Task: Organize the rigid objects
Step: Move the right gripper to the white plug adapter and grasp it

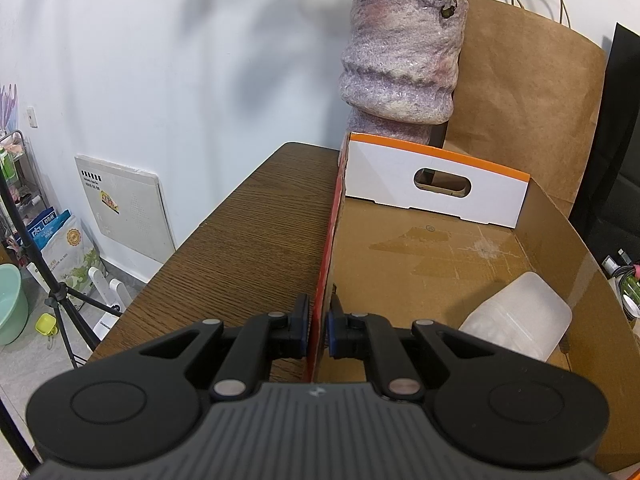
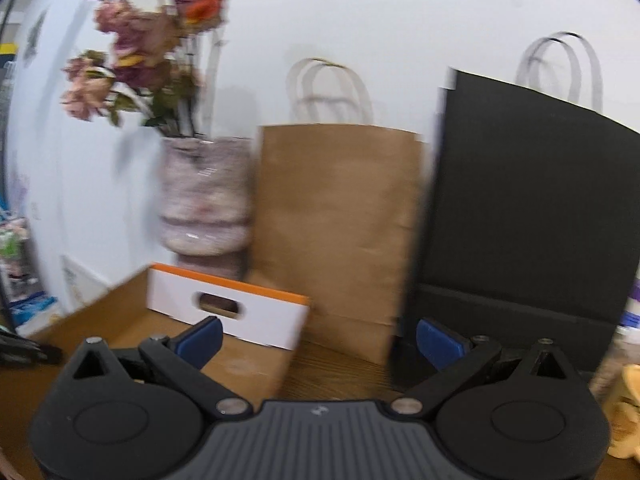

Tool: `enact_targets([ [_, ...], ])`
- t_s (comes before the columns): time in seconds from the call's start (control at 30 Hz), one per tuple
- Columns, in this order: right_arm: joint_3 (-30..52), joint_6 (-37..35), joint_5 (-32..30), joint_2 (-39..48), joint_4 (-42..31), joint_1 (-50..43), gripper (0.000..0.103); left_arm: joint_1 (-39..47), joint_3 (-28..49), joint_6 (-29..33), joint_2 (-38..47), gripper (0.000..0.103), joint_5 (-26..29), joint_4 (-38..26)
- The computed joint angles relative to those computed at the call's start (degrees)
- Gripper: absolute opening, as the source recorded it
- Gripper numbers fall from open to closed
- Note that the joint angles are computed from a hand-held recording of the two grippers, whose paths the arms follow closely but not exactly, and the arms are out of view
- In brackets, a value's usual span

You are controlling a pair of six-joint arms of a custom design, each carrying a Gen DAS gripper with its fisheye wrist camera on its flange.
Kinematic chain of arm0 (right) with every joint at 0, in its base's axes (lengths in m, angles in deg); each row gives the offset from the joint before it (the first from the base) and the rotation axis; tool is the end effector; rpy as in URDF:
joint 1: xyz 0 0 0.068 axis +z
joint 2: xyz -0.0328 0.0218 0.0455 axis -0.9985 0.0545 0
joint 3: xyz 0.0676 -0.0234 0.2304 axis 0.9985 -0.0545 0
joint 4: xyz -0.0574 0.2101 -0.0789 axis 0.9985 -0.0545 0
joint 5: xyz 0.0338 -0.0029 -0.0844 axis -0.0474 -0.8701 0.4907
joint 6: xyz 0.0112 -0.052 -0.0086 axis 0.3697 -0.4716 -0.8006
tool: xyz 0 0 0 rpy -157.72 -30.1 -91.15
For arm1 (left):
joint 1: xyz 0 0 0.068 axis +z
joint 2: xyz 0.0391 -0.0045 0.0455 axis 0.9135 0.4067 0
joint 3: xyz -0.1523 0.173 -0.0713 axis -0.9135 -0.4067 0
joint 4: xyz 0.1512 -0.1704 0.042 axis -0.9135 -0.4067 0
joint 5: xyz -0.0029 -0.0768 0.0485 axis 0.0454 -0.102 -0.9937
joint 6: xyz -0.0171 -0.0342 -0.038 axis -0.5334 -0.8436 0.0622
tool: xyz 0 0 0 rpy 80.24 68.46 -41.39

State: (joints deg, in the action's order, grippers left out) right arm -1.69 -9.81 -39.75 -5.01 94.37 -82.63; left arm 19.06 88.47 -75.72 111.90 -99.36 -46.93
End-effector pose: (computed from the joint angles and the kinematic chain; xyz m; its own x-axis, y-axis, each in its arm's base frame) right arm 0.2901 0.0317 0.2345 -0.2935 -0.2162 -0.9312 -0.4017 0.9118 -0.0851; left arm 0.2198 -0.1994 0.2067 -0.5913 -0.2896 -0.7527 -0.3656 0.9281 -0.0699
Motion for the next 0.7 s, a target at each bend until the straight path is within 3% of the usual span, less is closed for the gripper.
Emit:
enact_targets([
  [0.33, -3.3, -5.1, -1.6, 1.4, -1.5, -10.7, 0.103, -0.1, 0.1, -0.1, 0.1, 0.009, -0.1, -0.1],
  [0.7, -10.0, -11.4, -3.3, 1.3, -1.4, -12.0, 0.103, 0.0, 0.0, 0.0, 0.0, 0.01, 0.0, 0.0],
])
